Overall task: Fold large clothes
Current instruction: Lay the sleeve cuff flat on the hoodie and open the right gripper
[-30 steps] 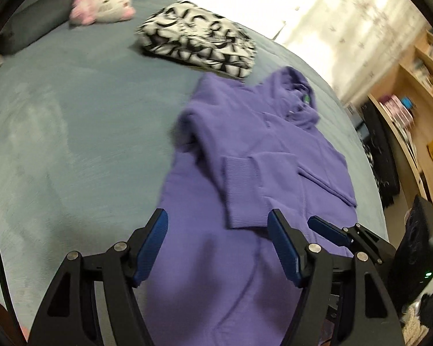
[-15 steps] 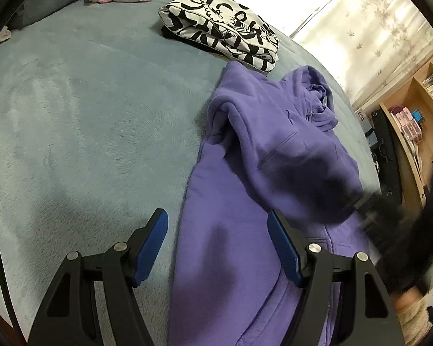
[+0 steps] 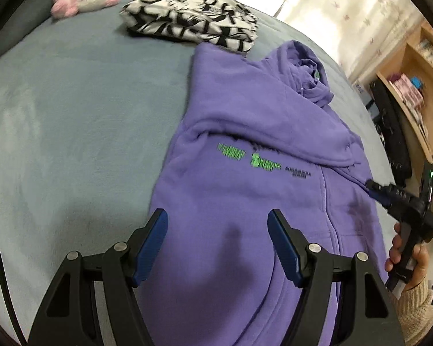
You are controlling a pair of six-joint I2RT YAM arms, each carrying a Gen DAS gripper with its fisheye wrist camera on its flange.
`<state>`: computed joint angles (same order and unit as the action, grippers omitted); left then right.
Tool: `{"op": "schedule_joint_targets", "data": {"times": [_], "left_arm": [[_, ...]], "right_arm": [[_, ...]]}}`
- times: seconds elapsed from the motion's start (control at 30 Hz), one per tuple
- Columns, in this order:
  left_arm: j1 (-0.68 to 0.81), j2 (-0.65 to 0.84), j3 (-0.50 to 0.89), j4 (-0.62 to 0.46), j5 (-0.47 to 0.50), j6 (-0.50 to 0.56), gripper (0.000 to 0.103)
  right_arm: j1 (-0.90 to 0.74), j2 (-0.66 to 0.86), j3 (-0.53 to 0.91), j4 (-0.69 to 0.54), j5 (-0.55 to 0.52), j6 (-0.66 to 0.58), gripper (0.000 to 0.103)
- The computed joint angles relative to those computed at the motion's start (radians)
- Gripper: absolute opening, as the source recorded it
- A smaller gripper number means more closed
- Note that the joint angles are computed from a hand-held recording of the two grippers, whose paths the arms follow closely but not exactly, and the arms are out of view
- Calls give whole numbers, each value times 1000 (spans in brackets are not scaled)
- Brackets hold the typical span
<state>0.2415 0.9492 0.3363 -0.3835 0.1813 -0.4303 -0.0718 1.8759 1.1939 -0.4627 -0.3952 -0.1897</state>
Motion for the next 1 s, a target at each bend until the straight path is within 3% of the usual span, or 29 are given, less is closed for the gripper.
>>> {"op": "schedule_joint_targets", "data": {"times": [0.13,0.27,0.4,0.63,0.77,0.8,0.83,0.93,1.0], "left_arm": [[14,183,109,75,-31,66,70],[77,438,268,142,15,146,70],[123,689,460,132,66,195,70],[147,934,655,113,88,179,70],[146,1009,695,152,104,161,66],[141,1002,682,187,94,153,44],[137,998,677,201,91,147,33],[125,968,623,282,45,114,25],[114,976,597,332,21,101,25]], "right_arm": [[-61,62,97,-29,-87,5,37],[-22,194,300,-69,-121,43,40],[29,366,539,-160,-154,43,41],[78,590,821,-243,-122,83,41],[63,596,794,-204,-182,88,40],[64,590,791,-208,-182,69,33],[63,586,788,-213,-194,55,6],[60,439,584,-11,-169,49,6],[78,439,557,22,-73,56,7]]}}
